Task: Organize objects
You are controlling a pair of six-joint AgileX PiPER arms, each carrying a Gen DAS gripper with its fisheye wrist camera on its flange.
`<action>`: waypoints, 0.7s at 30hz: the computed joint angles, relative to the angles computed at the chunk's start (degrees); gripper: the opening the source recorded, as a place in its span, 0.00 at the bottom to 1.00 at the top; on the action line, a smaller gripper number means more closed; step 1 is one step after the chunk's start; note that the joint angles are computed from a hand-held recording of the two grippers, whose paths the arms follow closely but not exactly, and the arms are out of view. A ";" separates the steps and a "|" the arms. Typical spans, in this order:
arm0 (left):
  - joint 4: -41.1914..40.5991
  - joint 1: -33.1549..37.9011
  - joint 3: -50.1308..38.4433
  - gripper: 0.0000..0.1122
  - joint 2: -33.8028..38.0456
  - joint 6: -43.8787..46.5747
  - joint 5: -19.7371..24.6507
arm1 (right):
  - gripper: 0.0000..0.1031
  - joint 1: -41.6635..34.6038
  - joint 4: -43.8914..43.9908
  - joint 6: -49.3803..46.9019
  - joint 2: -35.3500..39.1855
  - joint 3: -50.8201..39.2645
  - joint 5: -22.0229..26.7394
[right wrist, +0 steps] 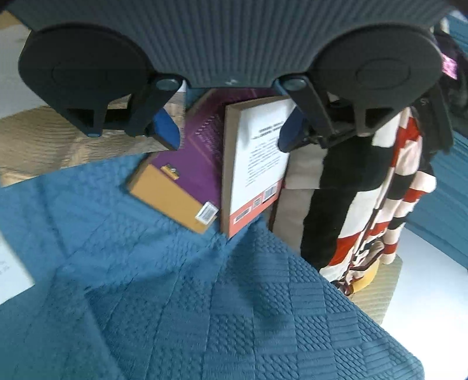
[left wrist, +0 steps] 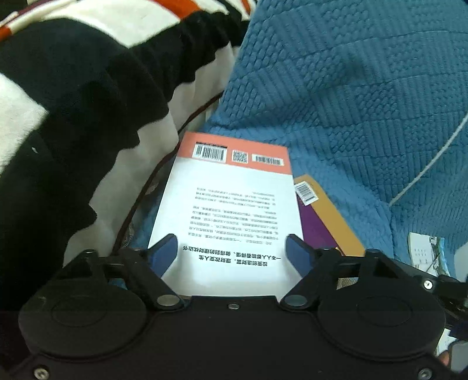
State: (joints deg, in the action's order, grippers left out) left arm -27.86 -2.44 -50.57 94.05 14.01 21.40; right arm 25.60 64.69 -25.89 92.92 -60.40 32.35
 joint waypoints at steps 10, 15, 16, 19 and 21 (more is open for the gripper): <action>-7.97 2.77 -1.00 0.50 2.96 7.24 3.39 | 0.61 -0.76 12.41 -3.76 10.76 -5.82 8.84; -14.53 5.45 -0.83 0.48 3.72 11.26 4.77 | 0.59 2.10 4.99 2.04 13.63 -10.24 7.88; -15.49 5.78 -0.60 0.48 3.69 11.97 4.73 | 0.59 2.71 2.53 3.76 14.06 -11.17 7.26; -16.06 6.14 -0.48 0.46 3.66 12.11 4.75 | 0.57 4.05 -2.21 6.85 15.41 -13.38 6.24; -16.83 6.39 -0.45 0.46 3.76 12.47 4.80 | 0.58 3.93 -0.96 6.47 16.03 -13.63 6.79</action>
State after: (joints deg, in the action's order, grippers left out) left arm -44.69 3.95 -51.03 97.81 26.47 26.20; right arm 29.52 63.74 -19.42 108.95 -74.03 39.14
